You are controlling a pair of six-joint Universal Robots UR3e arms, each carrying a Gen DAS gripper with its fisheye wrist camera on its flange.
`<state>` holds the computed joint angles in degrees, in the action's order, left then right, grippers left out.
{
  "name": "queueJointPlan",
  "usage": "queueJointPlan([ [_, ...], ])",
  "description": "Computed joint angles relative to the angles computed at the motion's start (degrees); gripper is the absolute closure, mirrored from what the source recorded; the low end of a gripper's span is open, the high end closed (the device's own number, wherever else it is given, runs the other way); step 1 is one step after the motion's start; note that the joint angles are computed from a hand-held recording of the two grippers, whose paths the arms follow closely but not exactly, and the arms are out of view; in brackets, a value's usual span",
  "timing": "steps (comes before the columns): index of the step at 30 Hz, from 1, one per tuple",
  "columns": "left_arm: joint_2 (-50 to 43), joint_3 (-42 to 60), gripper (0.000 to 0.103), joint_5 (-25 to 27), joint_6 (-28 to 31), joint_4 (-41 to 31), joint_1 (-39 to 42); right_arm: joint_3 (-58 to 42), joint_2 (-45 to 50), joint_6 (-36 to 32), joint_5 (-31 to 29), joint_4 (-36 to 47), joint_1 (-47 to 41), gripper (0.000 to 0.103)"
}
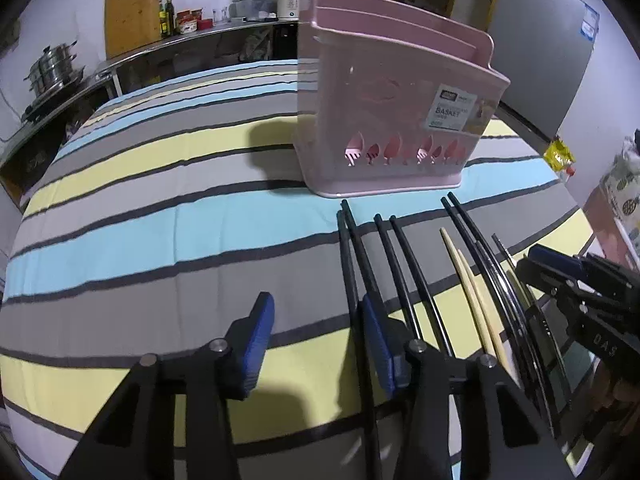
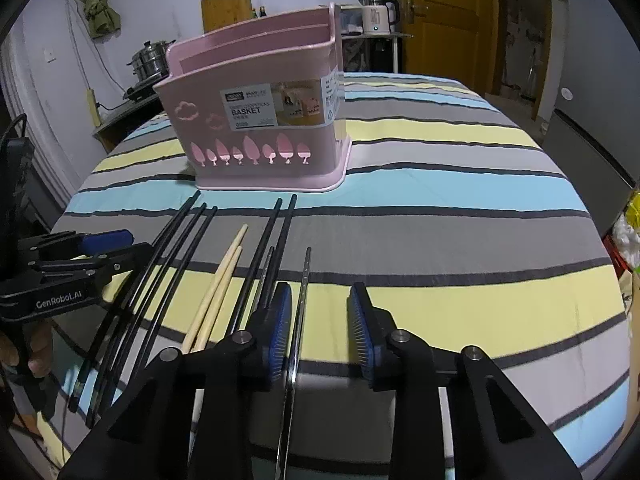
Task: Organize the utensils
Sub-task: 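Close the left gripper on a black chopstick while the right gripper grasps another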
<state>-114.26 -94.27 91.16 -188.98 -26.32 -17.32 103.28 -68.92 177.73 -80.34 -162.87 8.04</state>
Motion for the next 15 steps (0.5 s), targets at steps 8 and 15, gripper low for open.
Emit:
queueJointPlan([
  [8, -2.09, 5.46, 0.065, 0.35, 1.79, -5.03, -0.25, -8.32, 4.23, -0.47, -2.57, 6.1, 1.98, 0.084],
  [15, -4.68, 11.46, 0.083, -1.36, 3.42, -10.18, 0.51, -12.06, 5.88, -0.23, -1.63, 9.49, 2.09, 0.098],
])
